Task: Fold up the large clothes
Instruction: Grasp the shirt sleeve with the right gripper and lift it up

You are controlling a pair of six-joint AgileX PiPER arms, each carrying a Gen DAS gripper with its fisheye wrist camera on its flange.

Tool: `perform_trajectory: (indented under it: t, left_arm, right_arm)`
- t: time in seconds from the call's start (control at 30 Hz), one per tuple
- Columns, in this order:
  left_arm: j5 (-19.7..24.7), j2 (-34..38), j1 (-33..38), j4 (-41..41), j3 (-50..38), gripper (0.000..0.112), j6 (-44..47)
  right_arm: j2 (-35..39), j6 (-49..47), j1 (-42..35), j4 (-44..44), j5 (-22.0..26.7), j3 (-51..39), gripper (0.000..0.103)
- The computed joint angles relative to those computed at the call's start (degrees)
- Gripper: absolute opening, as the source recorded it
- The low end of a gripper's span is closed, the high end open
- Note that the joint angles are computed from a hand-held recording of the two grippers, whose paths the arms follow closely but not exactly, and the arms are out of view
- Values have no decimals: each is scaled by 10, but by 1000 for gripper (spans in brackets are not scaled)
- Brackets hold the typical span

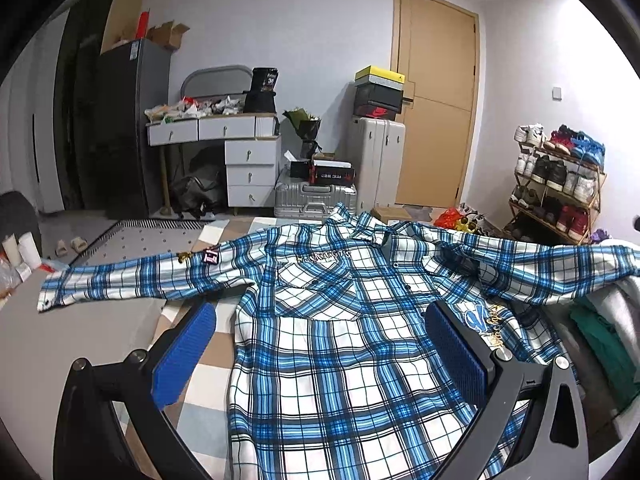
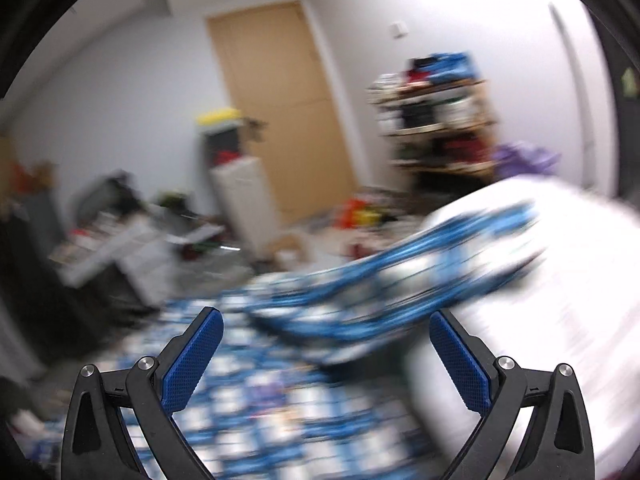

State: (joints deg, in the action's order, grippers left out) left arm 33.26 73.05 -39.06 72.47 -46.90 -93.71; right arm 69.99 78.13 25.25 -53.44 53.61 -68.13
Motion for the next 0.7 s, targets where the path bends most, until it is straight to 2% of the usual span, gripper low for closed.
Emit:
perform_trajectory:
  t: [0.07, 0.13, 0.23, 0.3, 0.33, 0.4, 0.47, 0.53, 0.57, 0.6, 0.63, 0.67, 0.7]
  left_arm:
    - [-7, -4, 6, -8, 0, 102, 3]
    - [-6, -2, 6, -6, -1, 102, 0]
    - [-11, 2, 6, -8, -3, 102, 0]
    - [-12, 7, 4, -12, -5, 102, 5]
    - [-10, 8, 2, -11, -5, 102, 6]
    - [-1, 8, -6, -3, -3, 102, 5]
    - [5, 5, -8, 5, 2, 102, 2]
    - [11, 6, -8, 14, 3, 102, -4]
    - [14, 8, -7, 19, 3, 102, -8]
    - [14, 11, -5, 17, 2, 102, -6]
    - [11, 16, -1, 9, -1, 102, 3]
    - [7, 20, 3, 0, -4, 102, 13]
    - [4, 23, 7, -9, -6, 102, 23]
  right_arm:
    - [-9, -90, -60, 30, 61, -45, 103]
    - [-25, -154, -134, 85, 68, -71, 103]
    - [21, -322, -267, 257, 92, -144, 103]
    - [60, -418, -345, 366, 101, -173, 93]
    - [76, -441, -366, 394, 110, -190, 86]
    - [104, -478, -397, 447, 112, -211, 85]
    - [117, -488, -400, 459, 101, -216, 82]
    - [153, -488, -381, 427, 114, -252, 82]
    - [171, -482, -359, 390, 128, -269, 73]
    - [185, -484, -344, 361, 137, -284, 60]
    - [198, -492, -335, 349, 138, -294, 30]
    - [208, -496, -329, 339, 143, -299, 16]
    - [224, -497, -321, 330, 159, -318, 14]
